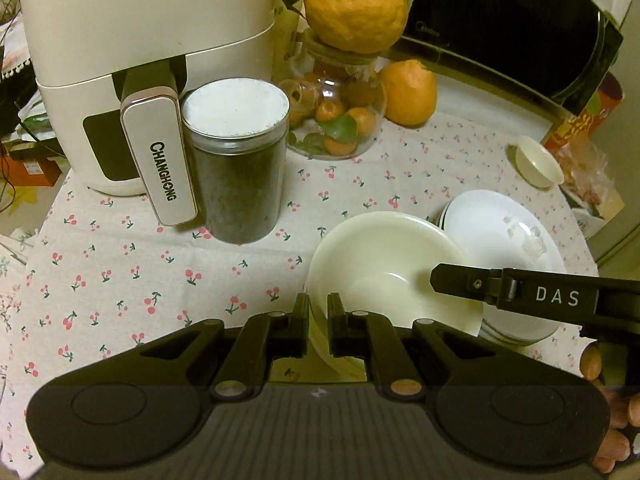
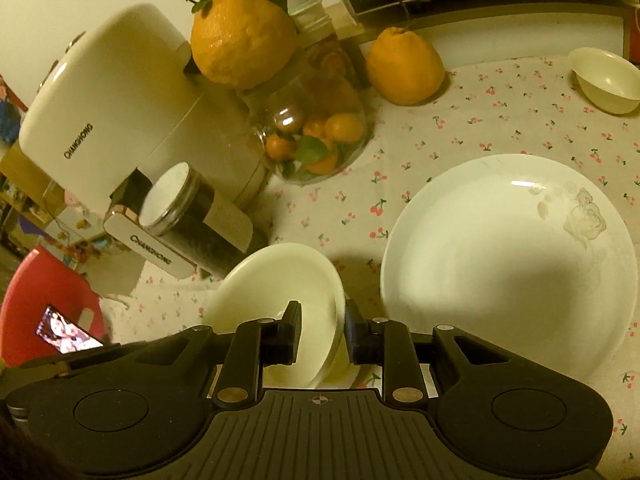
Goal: Organize plates and bowls
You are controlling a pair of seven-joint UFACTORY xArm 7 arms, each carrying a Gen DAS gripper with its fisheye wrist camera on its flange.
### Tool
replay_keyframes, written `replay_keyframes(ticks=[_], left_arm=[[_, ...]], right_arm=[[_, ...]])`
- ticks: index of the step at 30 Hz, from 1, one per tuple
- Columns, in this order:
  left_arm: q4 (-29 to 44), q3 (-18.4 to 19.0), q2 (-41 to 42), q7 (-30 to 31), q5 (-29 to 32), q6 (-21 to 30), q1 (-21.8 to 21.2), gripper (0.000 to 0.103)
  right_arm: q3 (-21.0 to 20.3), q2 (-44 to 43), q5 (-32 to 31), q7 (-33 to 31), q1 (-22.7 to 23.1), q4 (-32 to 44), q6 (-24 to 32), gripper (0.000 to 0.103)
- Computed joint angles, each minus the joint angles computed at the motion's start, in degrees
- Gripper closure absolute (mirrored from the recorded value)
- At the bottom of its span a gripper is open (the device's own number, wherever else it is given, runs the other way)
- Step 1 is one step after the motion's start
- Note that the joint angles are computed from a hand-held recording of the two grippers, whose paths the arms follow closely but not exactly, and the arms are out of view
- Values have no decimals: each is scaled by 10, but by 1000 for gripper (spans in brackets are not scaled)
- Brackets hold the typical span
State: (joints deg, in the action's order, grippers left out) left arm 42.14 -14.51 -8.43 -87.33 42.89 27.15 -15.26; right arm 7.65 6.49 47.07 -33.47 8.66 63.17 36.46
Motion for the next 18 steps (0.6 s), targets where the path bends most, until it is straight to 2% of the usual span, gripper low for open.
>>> replay_keyframes(ticks=[15,17,18], left_arm=[[9,8,20,24,-5,11,-11,94],[12,9,24,24,-4,16,-14,80],[12,10,25,23,-5,15,-14,78]], right_arm=[[1,4,-16,-10,0,2,5,78],[0,5,-17,-2,-1,4,7,67],[-1,6,-15,3,-2,6,10,55]])
